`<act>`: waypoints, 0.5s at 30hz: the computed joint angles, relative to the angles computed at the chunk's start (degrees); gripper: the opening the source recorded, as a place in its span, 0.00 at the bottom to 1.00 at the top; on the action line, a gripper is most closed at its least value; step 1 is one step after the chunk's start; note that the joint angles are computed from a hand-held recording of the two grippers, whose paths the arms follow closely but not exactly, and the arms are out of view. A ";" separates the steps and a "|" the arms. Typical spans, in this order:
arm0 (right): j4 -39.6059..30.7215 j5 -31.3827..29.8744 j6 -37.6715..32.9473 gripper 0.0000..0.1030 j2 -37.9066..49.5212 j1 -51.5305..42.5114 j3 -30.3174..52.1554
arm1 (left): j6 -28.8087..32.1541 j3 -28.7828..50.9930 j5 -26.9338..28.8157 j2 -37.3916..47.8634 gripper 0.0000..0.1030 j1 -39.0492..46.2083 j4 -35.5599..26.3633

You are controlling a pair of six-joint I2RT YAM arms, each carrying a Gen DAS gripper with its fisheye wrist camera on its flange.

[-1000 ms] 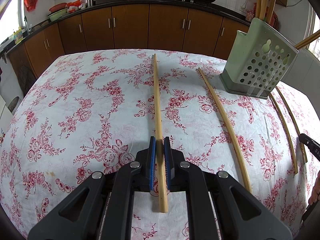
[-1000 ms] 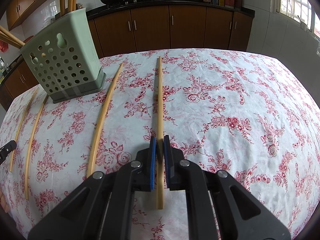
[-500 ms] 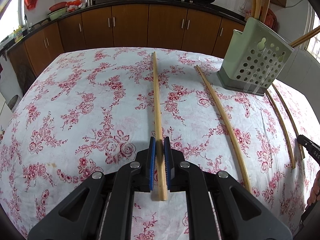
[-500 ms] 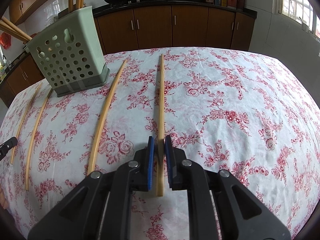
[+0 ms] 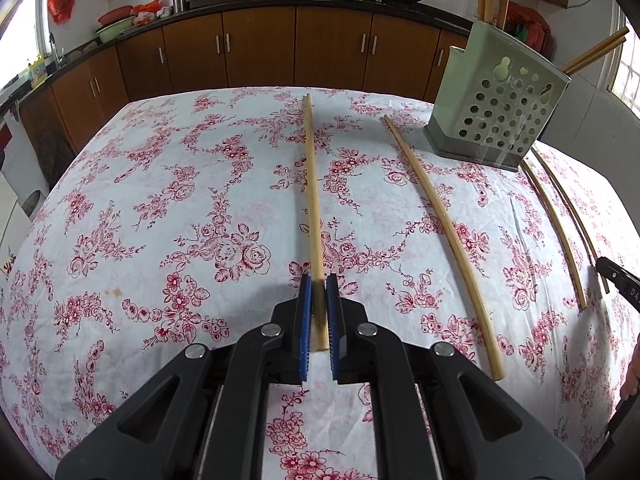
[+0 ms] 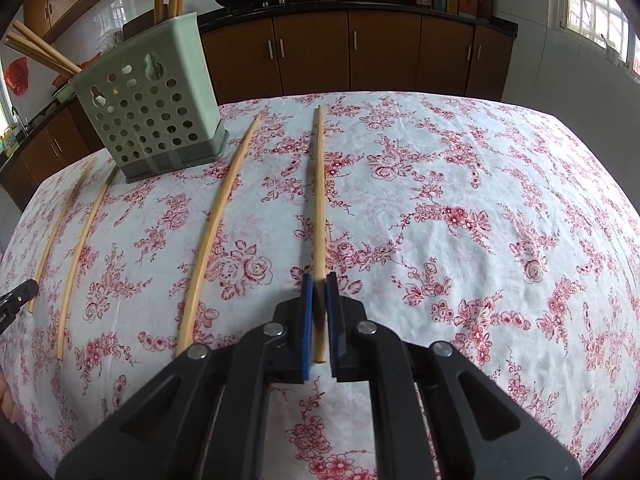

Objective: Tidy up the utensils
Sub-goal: 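Lift the left tool's chopstick upright over the holder while the right tool carries its own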

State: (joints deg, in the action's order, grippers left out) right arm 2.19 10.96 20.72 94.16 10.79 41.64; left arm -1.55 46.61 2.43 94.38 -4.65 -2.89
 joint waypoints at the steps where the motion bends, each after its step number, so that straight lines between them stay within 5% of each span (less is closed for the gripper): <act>1: 0.15 0.59 -0.38 0.08 -1.77 0.20 -0.81 | -0.01 0.25 0.39 -0.62 0.07 0.37 -0.95; 15: -0.93 3.55 -5.44 0.07 -25.19 -1.35 -1.28 | -4.86 6.72 9.98 -17.61 0.07 6.19 -5.14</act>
State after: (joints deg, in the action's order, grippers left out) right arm 1.26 14.51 15.27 68.97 9.44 40.36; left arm -6.41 53.33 12.41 76.78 1.54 -8.03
